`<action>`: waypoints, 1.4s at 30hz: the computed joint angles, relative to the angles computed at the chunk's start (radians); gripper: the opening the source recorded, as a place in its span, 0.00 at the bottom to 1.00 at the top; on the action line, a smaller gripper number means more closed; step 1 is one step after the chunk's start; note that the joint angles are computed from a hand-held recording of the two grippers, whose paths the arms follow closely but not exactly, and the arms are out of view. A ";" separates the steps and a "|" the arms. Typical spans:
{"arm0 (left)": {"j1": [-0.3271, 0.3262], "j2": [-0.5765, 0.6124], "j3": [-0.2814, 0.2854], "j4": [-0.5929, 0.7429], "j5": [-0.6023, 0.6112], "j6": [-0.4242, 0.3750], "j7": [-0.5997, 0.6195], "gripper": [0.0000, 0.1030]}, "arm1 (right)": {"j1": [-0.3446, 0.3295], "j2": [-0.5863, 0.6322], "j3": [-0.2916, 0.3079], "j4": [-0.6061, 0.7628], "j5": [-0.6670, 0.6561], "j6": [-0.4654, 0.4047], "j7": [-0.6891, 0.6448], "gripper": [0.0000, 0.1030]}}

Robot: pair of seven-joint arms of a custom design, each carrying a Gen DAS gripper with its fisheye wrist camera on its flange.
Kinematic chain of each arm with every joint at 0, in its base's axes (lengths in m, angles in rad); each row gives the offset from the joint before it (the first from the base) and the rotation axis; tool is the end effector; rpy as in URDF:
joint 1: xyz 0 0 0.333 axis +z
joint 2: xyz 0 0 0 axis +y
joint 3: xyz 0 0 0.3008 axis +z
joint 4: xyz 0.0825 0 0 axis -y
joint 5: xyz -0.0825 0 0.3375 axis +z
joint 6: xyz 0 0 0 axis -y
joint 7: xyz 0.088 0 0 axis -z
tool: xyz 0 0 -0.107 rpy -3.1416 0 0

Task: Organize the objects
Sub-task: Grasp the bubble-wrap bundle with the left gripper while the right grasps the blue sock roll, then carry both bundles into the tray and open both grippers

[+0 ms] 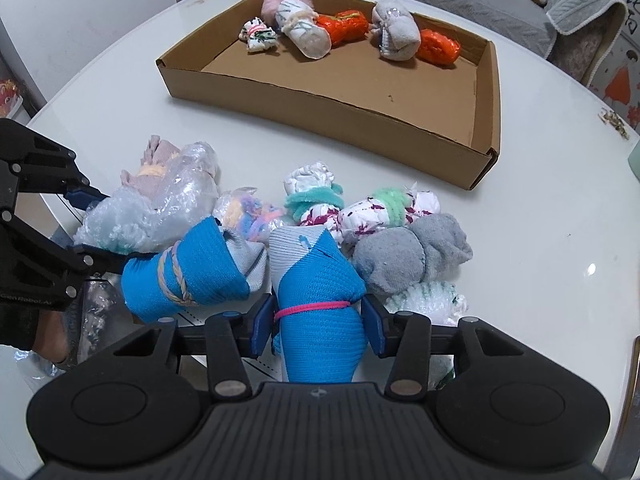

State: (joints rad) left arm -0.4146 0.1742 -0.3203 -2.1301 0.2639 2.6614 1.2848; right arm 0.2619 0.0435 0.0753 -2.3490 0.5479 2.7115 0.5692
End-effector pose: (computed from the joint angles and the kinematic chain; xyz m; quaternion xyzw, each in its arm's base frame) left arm 0.4126 -0.3758 0.3852 -0.4379 0.8785 -0.1612 0.1024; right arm 0.4771 0.1476 0.3614 -0.9178 0.3336 -0.0706 0.2035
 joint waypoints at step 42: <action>0.044 0.368 0.122 0.660 0.112 -0.203 -0.031 0.47 | 0.022 0.410 0.076 0.696 0.078 -0.204 -0.074 0.41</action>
State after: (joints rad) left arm -0.3709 0.5424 -0.1985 -1.4696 0.3758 2.4588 1.2537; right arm 0.2841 0.4532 0.1509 -1.6533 0.6258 2.5077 0.4952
